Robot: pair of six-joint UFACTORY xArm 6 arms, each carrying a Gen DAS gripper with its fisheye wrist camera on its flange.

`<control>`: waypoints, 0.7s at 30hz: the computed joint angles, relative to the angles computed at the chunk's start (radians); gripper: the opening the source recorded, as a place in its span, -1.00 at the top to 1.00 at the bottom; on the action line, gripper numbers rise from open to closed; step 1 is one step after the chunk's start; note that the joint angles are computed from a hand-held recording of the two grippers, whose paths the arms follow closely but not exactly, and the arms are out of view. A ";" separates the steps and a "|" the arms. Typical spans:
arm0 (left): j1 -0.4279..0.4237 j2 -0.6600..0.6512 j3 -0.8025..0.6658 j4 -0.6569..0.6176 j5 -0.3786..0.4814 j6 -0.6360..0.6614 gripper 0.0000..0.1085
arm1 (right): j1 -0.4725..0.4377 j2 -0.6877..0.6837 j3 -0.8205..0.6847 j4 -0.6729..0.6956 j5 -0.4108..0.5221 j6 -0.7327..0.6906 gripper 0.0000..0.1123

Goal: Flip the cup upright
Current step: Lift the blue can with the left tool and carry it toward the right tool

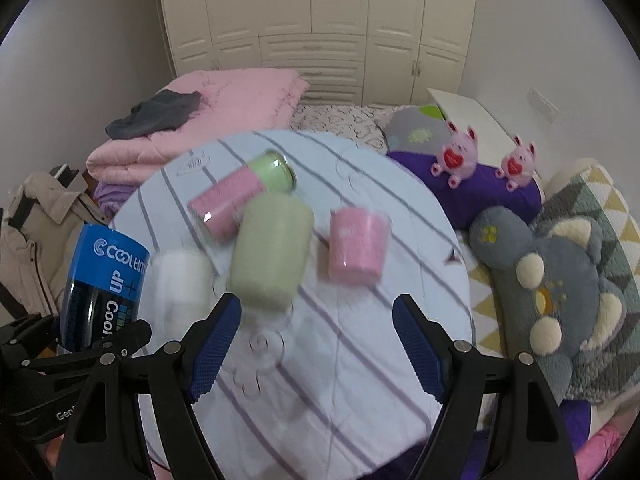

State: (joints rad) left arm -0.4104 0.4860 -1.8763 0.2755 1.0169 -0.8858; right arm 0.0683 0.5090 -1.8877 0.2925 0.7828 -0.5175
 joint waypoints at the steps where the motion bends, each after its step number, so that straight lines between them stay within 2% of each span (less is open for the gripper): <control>1: -0.008 -0.007 0.016 0.001 -0.005 -0.003 -0.25 | -0.002 -0.023 0.040 -0.001 -0.015 -0.005 -0.42; 9: -0.051 -0.033 0.102 -0.037 -0.022 -0.011 -0.25 | -0.030 -0.107 0.216 0.008 -0.049 -0.045 -0.42; 17: -0.075 0.031 0.053 -0.052 0.013 -0.003 -0.27 | -0.056 -0.093 0.236 0.002 -0.018 -0.034 -0.42; 18: -0.076 0.042 0.044 -0.057 0.018 0.004 -0.31 | -0.057 -0.091 0.240 -0.005 -0.017 -0.029 -0.42; 20: -0.080 0.048 0.043 -0.046 0.011 0.002 -0.60 | -0.059 -0.085 0.238 -0.015 -0.009 -0.023 -0.42; 21: -0.082 0.046 0.046 -0.037 0.005 -0.005 -0.62 | -0.060 -0.083 0.238 -0.015 -0.004 -0.024 -0.42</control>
State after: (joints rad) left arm -0.4924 0.5319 -1.8304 0.2383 1.0223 -0.8909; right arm 0.0085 0.4262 -1.6496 0.2773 0.7792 -0.5415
